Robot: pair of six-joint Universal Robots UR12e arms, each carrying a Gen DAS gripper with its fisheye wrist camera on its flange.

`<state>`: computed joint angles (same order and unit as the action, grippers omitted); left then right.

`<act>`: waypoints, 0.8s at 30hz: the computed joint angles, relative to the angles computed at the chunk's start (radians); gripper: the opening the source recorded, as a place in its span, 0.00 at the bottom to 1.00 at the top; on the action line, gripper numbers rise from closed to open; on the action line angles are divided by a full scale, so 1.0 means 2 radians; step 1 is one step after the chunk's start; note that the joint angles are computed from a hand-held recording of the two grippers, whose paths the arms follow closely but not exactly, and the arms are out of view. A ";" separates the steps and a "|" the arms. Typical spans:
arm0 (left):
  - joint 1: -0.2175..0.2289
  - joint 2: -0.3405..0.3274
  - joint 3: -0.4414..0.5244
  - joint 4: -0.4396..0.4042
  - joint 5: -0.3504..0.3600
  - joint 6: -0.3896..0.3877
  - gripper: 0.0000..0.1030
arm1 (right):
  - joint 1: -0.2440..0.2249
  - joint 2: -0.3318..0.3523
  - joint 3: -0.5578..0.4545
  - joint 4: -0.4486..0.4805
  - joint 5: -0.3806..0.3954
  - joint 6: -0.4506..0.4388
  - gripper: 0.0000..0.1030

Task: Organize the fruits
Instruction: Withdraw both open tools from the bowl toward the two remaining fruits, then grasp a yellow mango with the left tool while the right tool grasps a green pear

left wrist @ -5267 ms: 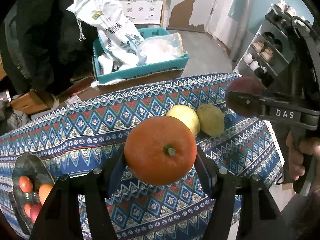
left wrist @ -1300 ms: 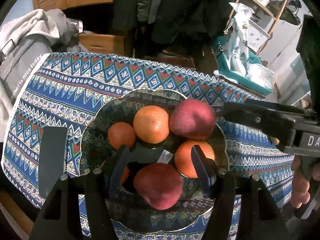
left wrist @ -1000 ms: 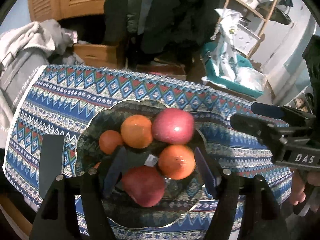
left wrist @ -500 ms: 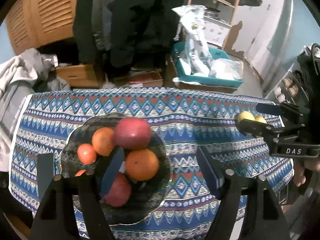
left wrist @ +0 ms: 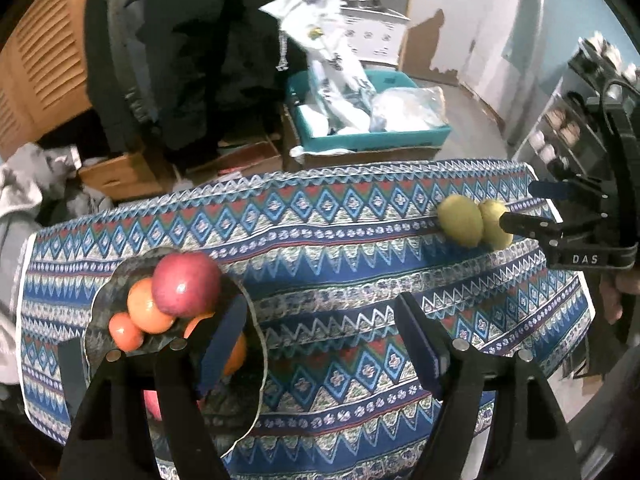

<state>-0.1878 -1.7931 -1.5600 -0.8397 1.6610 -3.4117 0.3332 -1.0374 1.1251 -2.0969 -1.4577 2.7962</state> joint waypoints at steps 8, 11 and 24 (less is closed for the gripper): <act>-0.012 -0.026 0.028 -0.014 0.001 0.017 0.76 | -0.021 0.004 0.005 0.010 -0.016 0.004 0.79; -0.015 -0.035 0.036 -0.020 0.003 0.024 0.76 | -0.026 0.012 -0.003 0.023 -0.030 -0.004 0.79; -0.020 -0.070 0.065 -0.035 -0.004 0.032 0.76 | -0.036 0.048 -0.035 0.086 -0.021 -0.031 0.79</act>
